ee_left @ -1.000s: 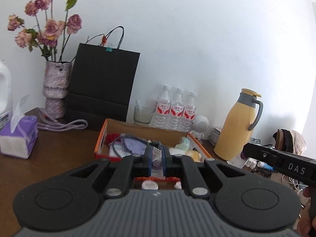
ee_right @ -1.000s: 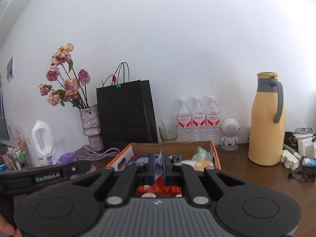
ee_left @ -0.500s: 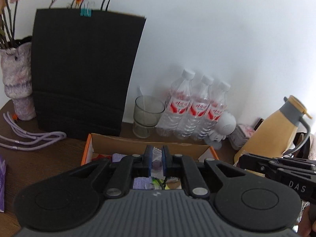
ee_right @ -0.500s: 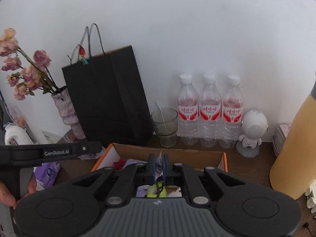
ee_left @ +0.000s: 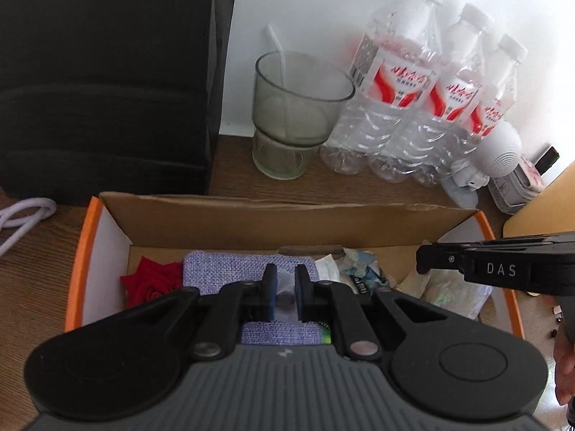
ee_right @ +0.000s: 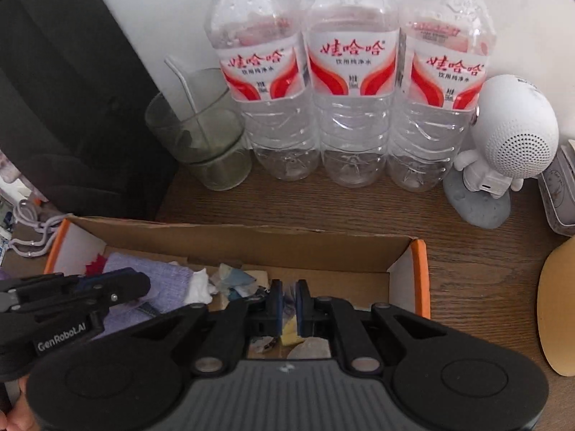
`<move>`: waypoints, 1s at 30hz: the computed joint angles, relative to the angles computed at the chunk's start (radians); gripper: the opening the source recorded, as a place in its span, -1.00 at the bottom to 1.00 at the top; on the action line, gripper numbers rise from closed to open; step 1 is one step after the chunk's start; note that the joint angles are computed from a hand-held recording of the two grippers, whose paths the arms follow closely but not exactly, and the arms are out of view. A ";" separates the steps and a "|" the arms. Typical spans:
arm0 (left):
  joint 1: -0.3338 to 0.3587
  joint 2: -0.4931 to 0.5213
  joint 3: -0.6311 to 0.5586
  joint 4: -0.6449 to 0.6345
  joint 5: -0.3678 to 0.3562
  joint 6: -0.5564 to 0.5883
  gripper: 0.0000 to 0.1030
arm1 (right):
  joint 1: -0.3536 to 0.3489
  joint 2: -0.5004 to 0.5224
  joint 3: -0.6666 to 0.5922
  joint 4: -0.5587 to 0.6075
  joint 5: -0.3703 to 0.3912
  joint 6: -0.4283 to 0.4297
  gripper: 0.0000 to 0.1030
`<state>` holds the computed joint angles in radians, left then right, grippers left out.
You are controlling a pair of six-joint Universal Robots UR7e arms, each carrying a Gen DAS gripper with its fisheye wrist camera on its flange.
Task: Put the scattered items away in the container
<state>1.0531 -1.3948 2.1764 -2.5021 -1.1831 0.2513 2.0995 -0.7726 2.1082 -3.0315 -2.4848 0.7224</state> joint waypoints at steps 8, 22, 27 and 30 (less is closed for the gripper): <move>-0.013 -0.029 -0.025 0.084 0.004 -0.033 -0.27 | 0.003 -0.029 -0.027 0.228 0.001 0.136 -0.47; -0.182 -0.367 0.012 0.465 0.152 -0.282 1.00 | 0.279 -0.130 -0.144 0.769 0.023 0.547 0.48; -0.239 -0.593 0.165 0.410 0.197 -0.210 1.00 | 0.367 -0.064 -0.093 0.712 -0.032 0.647 0.52; -0.278 -0.768 0.296 0.304 0.233 -0.117 1.00 | 0.444 0.005 -0.063 0.632 -0.143 0.706 0.53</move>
<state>0.7748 -2.1626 2.4727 -2.1982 -0.9497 0.1342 2.5435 -0.7674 2.0456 -2.3996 -2.6276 1.4288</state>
